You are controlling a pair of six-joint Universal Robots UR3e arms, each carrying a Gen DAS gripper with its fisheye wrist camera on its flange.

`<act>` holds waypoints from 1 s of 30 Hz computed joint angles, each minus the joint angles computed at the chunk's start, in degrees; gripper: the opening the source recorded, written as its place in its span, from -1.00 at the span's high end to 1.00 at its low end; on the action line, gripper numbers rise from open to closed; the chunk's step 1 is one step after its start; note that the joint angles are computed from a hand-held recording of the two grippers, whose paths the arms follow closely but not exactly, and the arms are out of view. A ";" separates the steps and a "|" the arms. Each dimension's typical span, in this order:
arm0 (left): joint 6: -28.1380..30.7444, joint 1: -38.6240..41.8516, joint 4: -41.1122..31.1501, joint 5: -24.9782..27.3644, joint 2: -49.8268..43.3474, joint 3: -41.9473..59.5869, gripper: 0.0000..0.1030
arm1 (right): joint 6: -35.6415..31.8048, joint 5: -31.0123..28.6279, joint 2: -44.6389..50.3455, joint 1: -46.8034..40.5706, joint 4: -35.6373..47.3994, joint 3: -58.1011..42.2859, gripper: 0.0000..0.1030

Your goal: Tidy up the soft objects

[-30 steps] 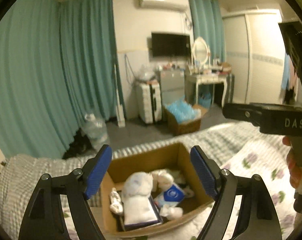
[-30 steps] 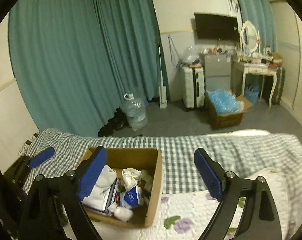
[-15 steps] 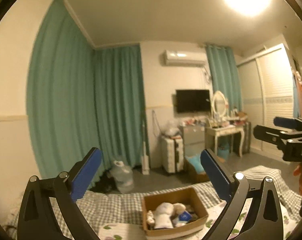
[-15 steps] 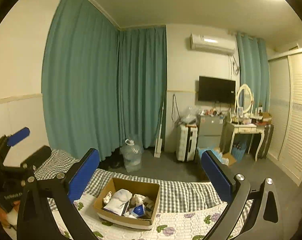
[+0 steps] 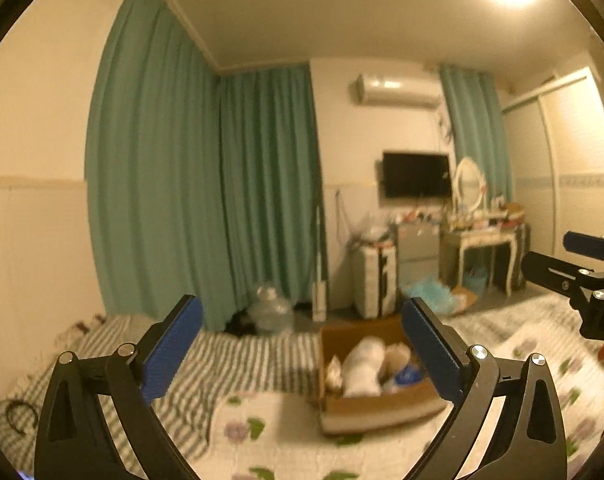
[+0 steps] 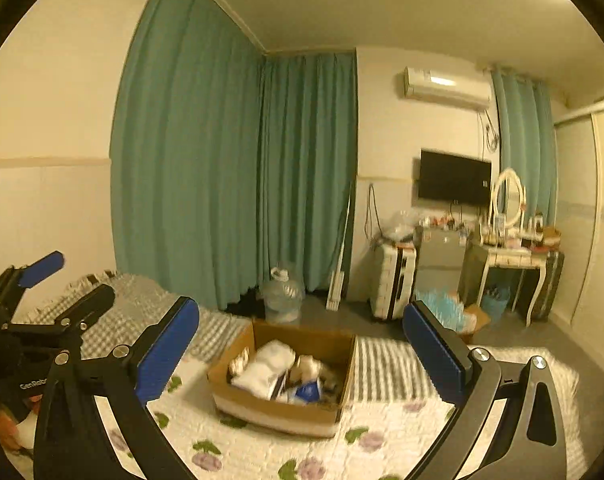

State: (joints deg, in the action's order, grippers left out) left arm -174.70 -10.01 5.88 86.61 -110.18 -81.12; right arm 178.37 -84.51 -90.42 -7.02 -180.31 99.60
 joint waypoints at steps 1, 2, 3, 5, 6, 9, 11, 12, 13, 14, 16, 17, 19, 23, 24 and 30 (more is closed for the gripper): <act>-0.15 -0.19 0.37 0.35 -0.89 -0.79 -0.97 | 0.58 -0.16 1.58 0.02 -2.90 1.83 -0.99; -0.44 -0.54 0.27 0.79 -1.94 -1.24 -0.97 | 1.23 -0.48 3.47 0.06 -6.11 3.83 -0.99; -0.66 -0.55 0.42 0.69 -2.96 -2.12 -0.97 | 1.96 -1.10 5.65 0.29 -8.15 5.33 -0.99; -0.61 -0.73 0.34 0.71 -4.83 -2.53 -0.97 | 3.69 0.08 8.61 -0.96 -10.83 7.28 -0.99; -0.46 -0.78 -0.30 0.76 -5.87 -2.08 -0.97 | 4.71 0.68 10.24 -1.48 -12.15 7.94 -0.99; -1.14 0.07 -0.50 -0.88 -6.32 -3.06 -0.97 | 5.74 -0.17 13.65 -1.60 -11.46 7.09 -0.99; -1.20 0.35 -0.24 -1.19 -6.41 -3.48 -0.97 | 5.61 -1.36 15.14 -1.15 -12.07 6.76 -0.99; -1.10 0.30 -0.31 -0.91 -6.41 -3.51 -0.97 | 5.38 -1.74 15.40 -0.97 -11.74 6.46 -0.99; -1.01 0.31 -0.43 -0.67 -6.45 -3.44 -0.97 | 5.06 -2.22 15.53 -0.83 -11.67 6.49 -0.99; -1.11 0.22 -0.20 -0.44 -6.10 -3.79 -0.97 | 4.76 -2.81 15.78 -0.63 -11.67 6.33 -0.99; -1.28 0.62 0.45 -1.25 -5.72 -4.51 -0.97 | 4.61 -2.79 15.70 -0.56 -11.73 6.69 -0.99; -1.33 0.75 0.84 -1.52 -5.63 -4.82 -0.97 | 4.63 -2.64 15.41 -0.61 -11.94 7.09 -0.99; -1.32 0.69 1.19 -1.52 -5.48 -5.12 -0.97 | 4.14 -2.98 14.93 -0.25 -12.27 7.51 -0.99; -1.19 0.67 1.38 -1.85 -5.24 -5.57 -0.97 | 4.06 -2.90 13.99 -0.17 -12.29 8.02 -0.99; -1.13 0.64 1.38 -1.89 -5.17 -5.64 -0.97 | 4.16 -2.86 13.82 -0.13 -12.52 8.21 -0.99; -1.07 1.30 0.76 -4.10 -4.99 -5.71 -0.97 | 4.13 -2.70 13.71 -0.20 -12.78 8.50 -0.99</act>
State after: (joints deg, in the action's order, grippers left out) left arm -175.77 -8.71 6.64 82.51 -115.18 -86.83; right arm 182.51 -87.21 -76.72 -7.23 -193.09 108.10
